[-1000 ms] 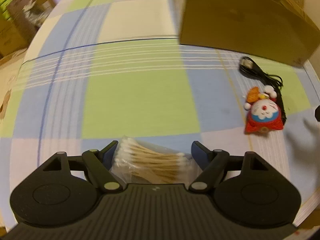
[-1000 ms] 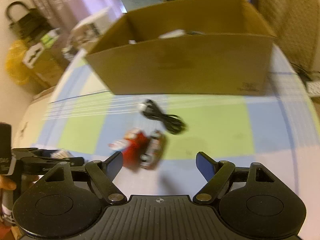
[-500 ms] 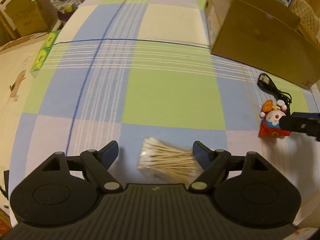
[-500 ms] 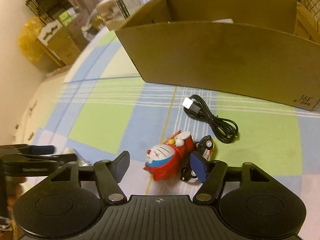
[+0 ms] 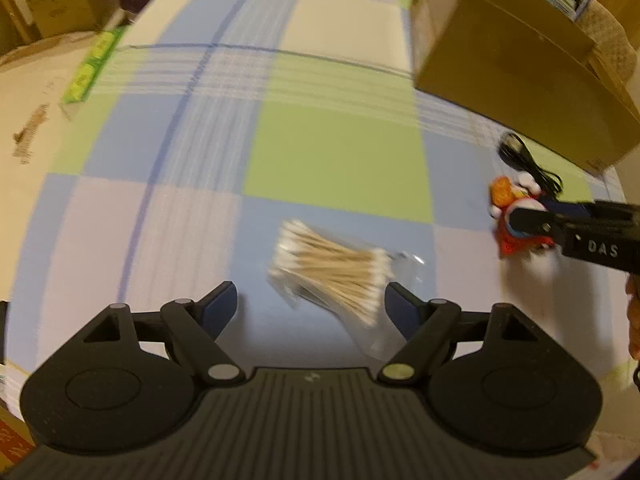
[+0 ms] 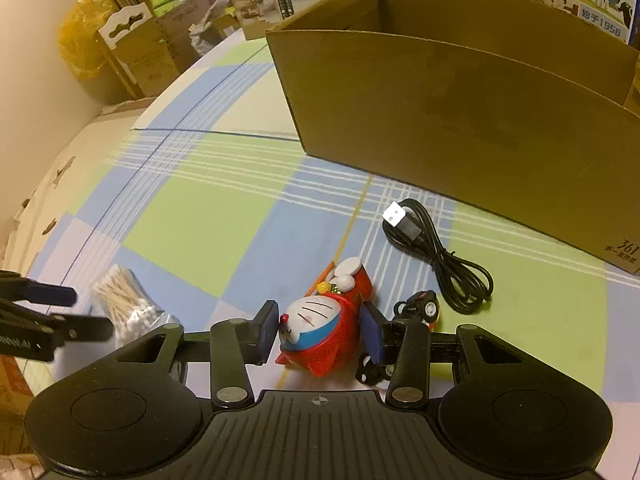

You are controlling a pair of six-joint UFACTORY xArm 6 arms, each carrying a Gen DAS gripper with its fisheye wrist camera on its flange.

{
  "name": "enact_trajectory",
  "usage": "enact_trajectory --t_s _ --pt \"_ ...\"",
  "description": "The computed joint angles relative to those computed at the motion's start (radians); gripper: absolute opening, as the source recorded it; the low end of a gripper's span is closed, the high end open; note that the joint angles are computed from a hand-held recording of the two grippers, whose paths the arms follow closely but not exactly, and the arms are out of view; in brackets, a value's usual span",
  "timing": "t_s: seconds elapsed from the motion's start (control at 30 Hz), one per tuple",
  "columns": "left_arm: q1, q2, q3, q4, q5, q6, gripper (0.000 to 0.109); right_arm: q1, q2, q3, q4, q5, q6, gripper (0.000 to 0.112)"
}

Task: Organize objects
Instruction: 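Grasp the red Doraemon toy with the right gripper while the left gripper holds the swabs, then lift and carry the swab bag and Doraemon toy into the cardboard box with both grippers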

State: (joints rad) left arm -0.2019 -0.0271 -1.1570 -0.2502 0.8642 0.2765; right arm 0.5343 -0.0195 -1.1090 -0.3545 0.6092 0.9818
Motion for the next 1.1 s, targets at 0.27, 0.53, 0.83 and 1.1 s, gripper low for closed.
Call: enact_trajectory --t_s 0.27,0.53,0.83,1.1 --pt "-0.024 0.072 -0.021 -0.045 -0.033 0.019 0.075 -0.007 -0.036 0.040 0.041 -0.018 -0.022 0.041" --pt "-0.078 0.167 -0.112 -0.020 -0.082 0.047 0.074 -0.013 -0.064 0.066 0.062 -0.024 -0.002 0.042" --pt "-0.088 0.123 -0.061 0.076 -0.091 0.033 0.065 -0.022 -0.038 0.045 0.114 -0.020 0.020 0.043" --pt "-0.090 0.100 -0.023 0.135 -0.145 -0.011 0.038 -0.016 -0.002 0.007 0.087 0.016 0.023 0.043"
